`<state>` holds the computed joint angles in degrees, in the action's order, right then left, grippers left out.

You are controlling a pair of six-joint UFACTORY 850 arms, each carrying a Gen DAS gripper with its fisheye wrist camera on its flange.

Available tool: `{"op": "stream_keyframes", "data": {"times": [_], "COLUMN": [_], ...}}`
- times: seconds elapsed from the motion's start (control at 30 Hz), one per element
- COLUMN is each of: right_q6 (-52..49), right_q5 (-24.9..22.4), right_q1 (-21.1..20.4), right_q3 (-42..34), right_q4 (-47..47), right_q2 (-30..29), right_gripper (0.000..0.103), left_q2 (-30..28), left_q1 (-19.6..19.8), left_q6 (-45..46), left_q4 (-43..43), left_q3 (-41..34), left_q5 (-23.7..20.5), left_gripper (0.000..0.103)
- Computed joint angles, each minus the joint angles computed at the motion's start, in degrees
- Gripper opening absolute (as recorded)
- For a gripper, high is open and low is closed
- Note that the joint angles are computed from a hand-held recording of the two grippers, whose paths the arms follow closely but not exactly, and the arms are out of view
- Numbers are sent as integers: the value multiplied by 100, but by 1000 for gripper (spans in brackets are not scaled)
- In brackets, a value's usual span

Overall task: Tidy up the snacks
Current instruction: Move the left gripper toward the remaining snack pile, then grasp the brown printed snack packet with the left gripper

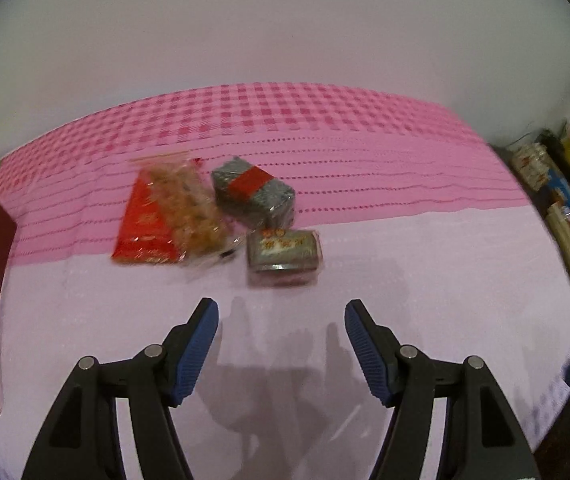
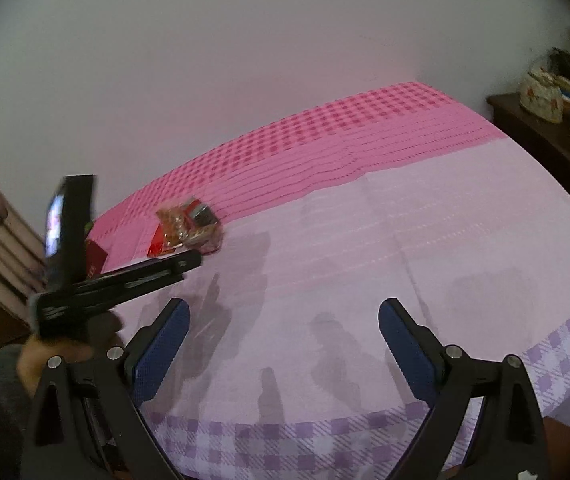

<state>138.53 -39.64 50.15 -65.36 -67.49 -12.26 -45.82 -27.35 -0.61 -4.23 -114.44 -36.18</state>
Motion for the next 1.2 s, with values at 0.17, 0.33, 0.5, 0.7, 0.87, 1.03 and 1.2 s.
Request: {"op": "stream_keyframes", "data": {"times": [0.17, 0.33, 0.5, 0.7, 0.87, 1.03, 1.2], "right_q6": [180, 264, 302, 199, 24, -315, -572], "right_q5": [91, 107, 160, 129, 172, 247, 254], "right_q1": [24, 51, 26, 45, 37, 21, 29], "right_q3": [6, -43, -17, -79, -139, -264, -343], "right_q4": [-219, -389, -359, -303, -167, 73, 228], "right_q2": [27, 4, 0, -62, -156, -278, -350], "right_gripper": [94, 94, 94, 94, 94, 94, 94], "left_q2": [-434, -866, -1081, -413, 212, 740, 1053], "left_q1": [-52, -131, -125, -113, -29, 75, 295], "left_q6": [-42, -603, -522, 358, 308, -82, -566], "left_q4": [-40, 634, 553, -100, -120, 400, 954], "left_q3": [-572, -1181, -1599, -712, 65, 650, 877], "left_q5": [-156, -384, -688, -330, -7, 396, 588], "left_gripper": [67, 67, 44, 44, 44, 44, 44]}}
